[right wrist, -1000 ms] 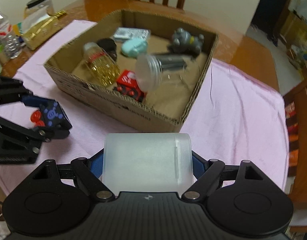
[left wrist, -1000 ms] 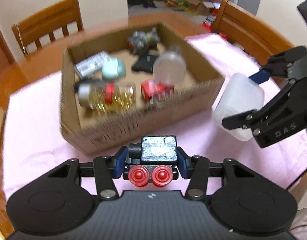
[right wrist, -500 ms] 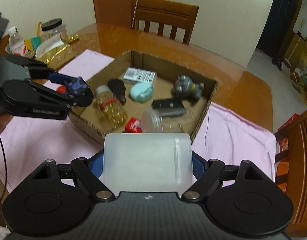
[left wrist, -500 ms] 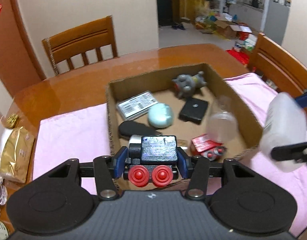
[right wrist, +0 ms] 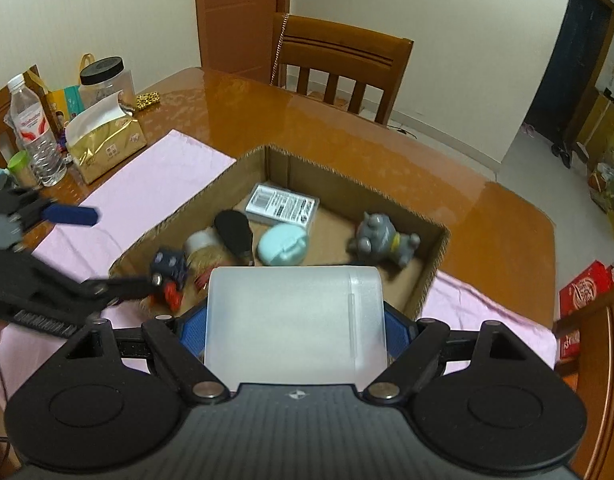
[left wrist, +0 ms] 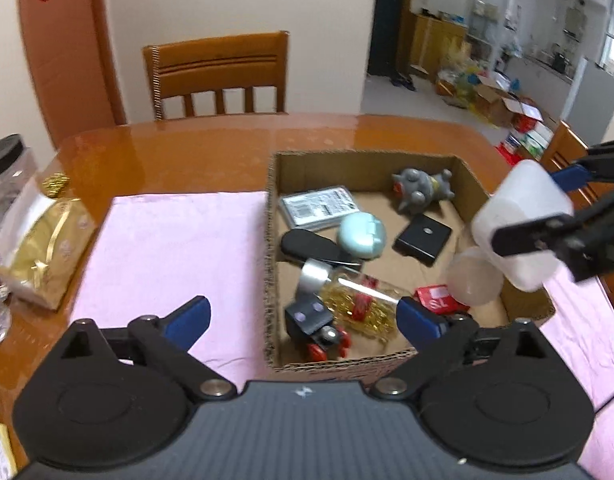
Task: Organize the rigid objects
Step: 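Carry the toy car and white container into the box and release both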
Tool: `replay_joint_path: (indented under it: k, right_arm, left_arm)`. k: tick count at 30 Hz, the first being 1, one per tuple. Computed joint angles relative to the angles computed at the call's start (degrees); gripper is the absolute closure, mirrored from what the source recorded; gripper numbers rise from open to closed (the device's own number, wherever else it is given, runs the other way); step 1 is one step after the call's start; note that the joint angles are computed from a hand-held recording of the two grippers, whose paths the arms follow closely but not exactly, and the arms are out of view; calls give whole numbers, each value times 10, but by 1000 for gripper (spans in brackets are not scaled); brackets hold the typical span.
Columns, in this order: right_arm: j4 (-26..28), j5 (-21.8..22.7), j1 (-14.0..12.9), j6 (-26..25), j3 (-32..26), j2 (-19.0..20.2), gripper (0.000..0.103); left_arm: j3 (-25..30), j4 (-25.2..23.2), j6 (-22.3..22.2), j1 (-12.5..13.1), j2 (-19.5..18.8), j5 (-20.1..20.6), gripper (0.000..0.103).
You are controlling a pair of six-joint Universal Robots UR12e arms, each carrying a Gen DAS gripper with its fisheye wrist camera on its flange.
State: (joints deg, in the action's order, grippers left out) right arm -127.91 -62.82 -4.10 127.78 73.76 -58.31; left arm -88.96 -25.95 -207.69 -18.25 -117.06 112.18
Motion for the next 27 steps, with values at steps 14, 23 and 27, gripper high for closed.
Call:
replay_joint_path:
  k: [14,23,27]
  right_arm:
    - [-18,-20,21,62,-30,32,0]
    - [-36,-112,17,143,29,-27,0]
    - [-52,-126,9,184,63,-55,0]
  left_arm:
    - [11,-17,-12,-16,7,75,3]
    - [50,-134,-50,-15,11,47,3]
    - [63,-158,-45,-20,10,46,3]
